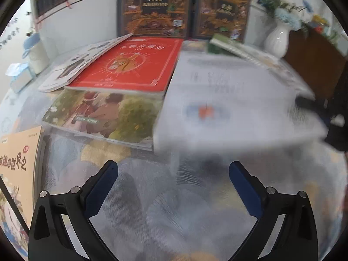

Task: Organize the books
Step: 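Flip the white book over with the right gripper, cover side up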

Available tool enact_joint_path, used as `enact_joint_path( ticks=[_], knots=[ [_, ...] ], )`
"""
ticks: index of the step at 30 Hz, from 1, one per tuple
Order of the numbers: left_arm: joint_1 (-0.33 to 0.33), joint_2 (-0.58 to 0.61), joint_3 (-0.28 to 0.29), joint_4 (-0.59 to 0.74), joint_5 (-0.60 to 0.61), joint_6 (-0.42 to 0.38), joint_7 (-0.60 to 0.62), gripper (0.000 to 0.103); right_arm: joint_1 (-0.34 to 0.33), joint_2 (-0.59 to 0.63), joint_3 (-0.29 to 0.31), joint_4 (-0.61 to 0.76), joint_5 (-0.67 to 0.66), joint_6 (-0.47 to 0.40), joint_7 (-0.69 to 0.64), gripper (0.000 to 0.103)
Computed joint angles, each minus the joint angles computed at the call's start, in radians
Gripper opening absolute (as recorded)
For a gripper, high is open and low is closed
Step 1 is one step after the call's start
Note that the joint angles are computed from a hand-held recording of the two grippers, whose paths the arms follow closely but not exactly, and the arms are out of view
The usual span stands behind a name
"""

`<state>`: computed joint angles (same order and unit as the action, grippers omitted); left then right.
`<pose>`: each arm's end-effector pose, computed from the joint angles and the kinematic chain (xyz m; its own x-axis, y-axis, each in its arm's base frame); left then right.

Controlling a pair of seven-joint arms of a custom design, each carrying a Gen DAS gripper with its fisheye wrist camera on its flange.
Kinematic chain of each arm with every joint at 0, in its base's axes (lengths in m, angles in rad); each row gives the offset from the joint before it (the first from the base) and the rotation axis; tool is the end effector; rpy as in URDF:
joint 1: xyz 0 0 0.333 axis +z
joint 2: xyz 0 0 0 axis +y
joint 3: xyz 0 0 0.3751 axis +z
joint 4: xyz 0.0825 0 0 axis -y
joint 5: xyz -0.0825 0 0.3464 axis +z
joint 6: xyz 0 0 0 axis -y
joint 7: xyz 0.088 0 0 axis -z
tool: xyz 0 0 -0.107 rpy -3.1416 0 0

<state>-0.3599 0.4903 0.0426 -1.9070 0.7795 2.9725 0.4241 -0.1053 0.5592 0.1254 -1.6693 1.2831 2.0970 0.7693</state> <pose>0.6126 -0.2563 0.3701 0.0491 -0.9932 0.1057 -0.8039 -0.1021 -0.5860 0.6877 0.0444 0.3759 0.1499 -0.4872 -0.8603 -0.9570 0.1470 -0.2500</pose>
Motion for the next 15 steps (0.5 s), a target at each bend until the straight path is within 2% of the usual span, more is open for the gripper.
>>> enact_joint_path(
  ticks=[2, 3, 5, 6, 9, 12, 14, 15],
  knots=[
    [0.025, -0.041, -0.022, -0.045, -0.02, 0.047, 0.038, 0.102, -0.022, -0.046, -0.003, -0.065, 0.007, -0.033, -0.032, 0.01],
    [-0.001, -0.065, 0.012, -0.067, 0.021, 0.073, 0.002, 0.102, -0.039, -0.084, -0.009, -0.111, 0.023, -0.051, -0.06, 0.01],
    [-0.106, -0.104, 0.134, -0.097, 0.151, 0.095, -0.12, 0.102, -0.046, -0.153, -0.038, -0.175, 0.025, -0.063, -0.094, 0.01],
    [-0.131, -0.121, 0.158, -0.108, 0.206, 0.083, -0.165, 0.102, -0.048, -0.197, -0.058, -0.209, 0.017, -0.061, -0.112, 0.011],
    [-0.152, -0.16, 0.168, -0.151, 0.317, 0.075, -0.264, 0.102, -0.041, -0.314, -0.114, -0.266, -0.03, -0.049, -0.134, 0.01],
    [-0.17, -0.194, 0.191, -0.184, 0.465, 0.106, -0.411, 0.102, 0.014, -0.435, -0.145, -0.299, -0.139, 0.082, -0.161, 0.009],
    [-0.193, -0.225, 0.222, -0.199, 0.625, 0.116, -0.591, 0.102, 0.064, -0.499, -0.142, -0.332, -0.222, 0.169, -0.176, 0.009],
    [-0.195, -0.241, 0.226, -0.206, 0.694, 0.111, -0.668, 0.102, 0.09, -0.529, -0.132, -0.354, -0.241, 0.185, -0.214, 0.0]
  ],
)
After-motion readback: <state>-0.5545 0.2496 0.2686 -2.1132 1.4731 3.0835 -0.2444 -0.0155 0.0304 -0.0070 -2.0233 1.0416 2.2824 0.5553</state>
